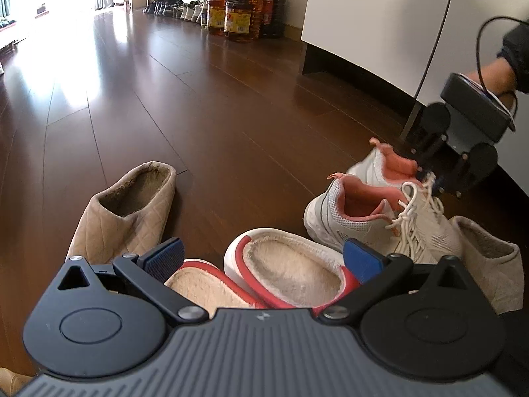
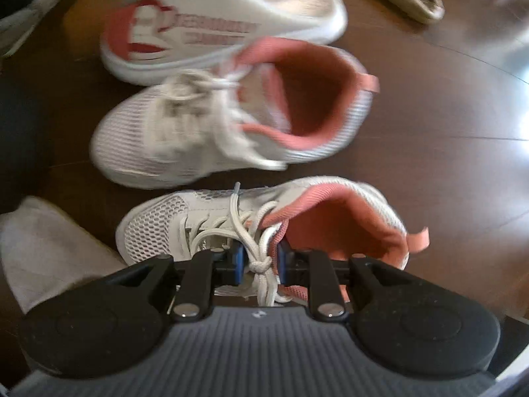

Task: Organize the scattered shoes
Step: 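Set the mesh sneaker beside its mate and open the right tool, then move the right tool to the quilted beige slipper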

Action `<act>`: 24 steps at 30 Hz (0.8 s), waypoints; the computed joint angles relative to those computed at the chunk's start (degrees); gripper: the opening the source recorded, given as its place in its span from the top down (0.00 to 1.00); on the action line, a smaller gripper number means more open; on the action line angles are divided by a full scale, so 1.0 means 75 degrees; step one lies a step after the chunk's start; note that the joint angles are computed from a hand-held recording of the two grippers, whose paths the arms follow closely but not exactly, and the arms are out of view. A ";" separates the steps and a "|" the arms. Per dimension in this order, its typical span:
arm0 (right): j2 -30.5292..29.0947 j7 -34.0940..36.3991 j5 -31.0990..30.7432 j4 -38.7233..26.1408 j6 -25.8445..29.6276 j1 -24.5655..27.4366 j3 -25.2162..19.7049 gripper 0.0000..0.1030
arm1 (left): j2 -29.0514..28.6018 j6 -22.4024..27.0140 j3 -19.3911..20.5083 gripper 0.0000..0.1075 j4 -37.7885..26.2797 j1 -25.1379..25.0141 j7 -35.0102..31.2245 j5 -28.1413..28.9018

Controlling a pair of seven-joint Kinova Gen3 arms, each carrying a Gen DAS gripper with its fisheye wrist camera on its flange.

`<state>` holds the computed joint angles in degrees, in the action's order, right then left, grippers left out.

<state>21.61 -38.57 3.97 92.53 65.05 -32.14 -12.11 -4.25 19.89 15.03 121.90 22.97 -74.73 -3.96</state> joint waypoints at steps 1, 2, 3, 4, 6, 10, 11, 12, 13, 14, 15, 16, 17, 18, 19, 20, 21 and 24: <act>-0.0045 -0.0271 -0.0060 0.0074 -0.0022 0.0018 0.0024 0.82 | -0.0003 -0.0002 -0.0019 0.04 0.0001 0.0018 -0.0054 0.0049; -0.0083 -0.0582 -0.0076 0.0145 -0.0040 0.0117 -0.0065 0.82 | -0.0007 -0.0009 -0.0035 0.04 0.0004 0.0033 -0.0110 0.0094; -0.0074 -0.0815 -0.0011 0.0148 -0.0036 0.0306 -0.0296 0.82 | -0.0011 -0.0022 -0.0047 0.04 0.0009 0.0043 -0.0166 0.0129; -0.0081 -0.1125 -0.0016 0.0171 -0.0024 0.0390 -0.0396 0.82 | -0.0012 -0.0029 -0.0055 0.04 0.0011 0.0051 -0.0212 0.0162; -0.0162 -0.1559 0.0239 0.0360 -0.0129 0.0757 -0.0992 0.80 | -0.0009 -0.0017 -0.0062 0.04 0.0006 0.0056 -0.0269 0.0216; -0.0757 -0.2521 0.0147 0.0902 -0.0851 0.1038 -0.1107 0.75 | -0.0120 -0.0065 -0.0017 0.04 0.0086 0.0020 -0.0253 0.0130; -0.1111 -0.2832 -0.0033 0.1156 -0.1067 0.0967 -0.0888 0.73 | -0.0162 -0.0086 -0.0003 0.04 0.0122 0.0004 -0.0236 0.0105; -0.1461 -0.3142 -0.0185 0.1396 -0.1263 0.0812 -0.0603 0.72 | -0.0194 -0.0100 0.0006 0.04 0.0149 -0.0011 -0.0223 0.0095; -0.1764 -0.3453 -0.0293 0.1597 -0.1358 0.0735 -0.0459 0.70 | -0.0217 -0.0106 0.0016 0.04 0.0176 -0.0036 -0.0181 0.0097; -0.2028 -0.3764 -0.0393 0.1771 -0.1451 0.0640 -0.0296 0.65 | -0.0240 -0.0111 0.0029 0.04 0.0204 -0.0063 -0.0125 0.0094; -0.2150 -0.4074 -0.0459 0.1886 -0.1532 0.0405 -0.0058 0.62 | -0.0251 -0.0122 0.0035 0.04 0.0221 -0.0076 -0.0107 0.0098; -0.2413 -0.4385 -0.0625 0.2143 -0.1488 0.0310 0.0089 0.58 | -0.0282 -0.0143 0.0019 0.04 0.0262 -0.0082 -0.0111 0.0127; -0.2634 -0.4696 -0.0771 0.2423 -0.1320 0.0314 0.0099 0.56 | -0.0316 -0.0149 0.0009 0.04 0.0292 -0.0088 -0.0135 0.0138; -0.2819 -0.5006 -0.0911 0.2659 -0.1098 0.0349 0.0075 0.56 | -0.0360 -0.0139 0.0016 0.04 0.0317 -0.0110 -0.0139 0.0118; -0.2994 -0.5317 -0.1048 0.2885 -0.0862 0.0425 0.0009 0.56 | -0.0420 -0.0120 0.0015 0.04 0.0347 -0.0132 -0.0143 0.0113; -0.3215 -0.5628 -0.1060 0.3144 -0.0740 0.0509 -0.0090 0.57 | -0.0489 -0.0079 0.0018 0.04 0.0375 -0.0166 -0.0141 0.0099; -0.3424 -0.5938 -0.0951 0.3264 -0.0742 0.0451 -0.0088 0.58 | -0.0577 0.0011 0.0056 0.04 0.0402 -0.0240 -0.0085 0.0024; -0.3741 -0.6635 -0.0876 0.3147 -0.1306 0.0521 -0.0285 0.58 | -0.0819 0.0348 0.0345 0.04 0.0491 -0.0618 0.0327 -0.0435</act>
<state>-6.45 -88.33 -2.60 116.13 55.25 -28.24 -14.25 -10.39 22.50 17.62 125.58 18.33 -72.28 -7.22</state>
